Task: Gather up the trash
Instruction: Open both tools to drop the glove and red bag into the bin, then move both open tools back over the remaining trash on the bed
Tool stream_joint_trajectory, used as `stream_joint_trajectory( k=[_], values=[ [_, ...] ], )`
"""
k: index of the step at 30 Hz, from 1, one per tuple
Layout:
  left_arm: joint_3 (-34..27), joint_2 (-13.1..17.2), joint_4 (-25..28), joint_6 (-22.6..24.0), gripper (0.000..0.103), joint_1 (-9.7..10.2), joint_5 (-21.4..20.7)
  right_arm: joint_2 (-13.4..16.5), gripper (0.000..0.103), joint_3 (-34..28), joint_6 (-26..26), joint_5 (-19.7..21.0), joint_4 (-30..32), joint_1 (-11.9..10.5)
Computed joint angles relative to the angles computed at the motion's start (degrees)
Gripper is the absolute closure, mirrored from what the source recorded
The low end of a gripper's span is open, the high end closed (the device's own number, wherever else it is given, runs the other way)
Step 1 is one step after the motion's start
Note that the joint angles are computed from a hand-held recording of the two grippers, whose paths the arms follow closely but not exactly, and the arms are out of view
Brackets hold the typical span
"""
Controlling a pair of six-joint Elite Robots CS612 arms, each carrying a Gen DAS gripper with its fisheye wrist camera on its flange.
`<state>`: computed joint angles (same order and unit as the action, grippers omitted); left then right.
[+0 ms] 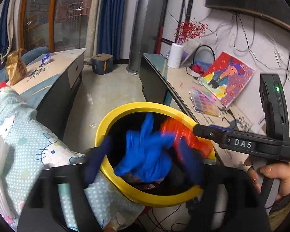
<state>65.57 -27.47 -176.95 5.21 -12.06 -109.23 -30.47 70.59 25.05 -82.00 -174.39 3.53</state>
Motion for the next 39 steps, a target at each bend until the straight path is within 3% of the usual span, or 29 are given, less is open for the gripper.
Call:
stream_joint_trajectory(
  k=[3, 14, 18, 39],
  values=[
    [0.65, -0.15, -1.29, -1.77, 0.007, 0.12, 1.51, -0.13, 0.045, 0.46, 1.2, -1.85, -1.08, -0.03],
    [5.0, -2.45, -5.31, -4.51, 0.007, 0.83, 4.8, -0.41, 0.04, 0.7, 0.54, -2.62, -4.32, 0.59],
    [6.76, -3.36, -7.43, -3.49, 0.007, 1.02, 6.41, -0.56, 0.039, 0.66, -0.7, -2.39, -5.1, 1.0],
    [13.38, -7.06, -16.8, -9.66, 0.007, 3.74, 13.54, -1.03, 0.034, 0.08, -7.85, -1.08, -8.4, 3.53]
  ],
)
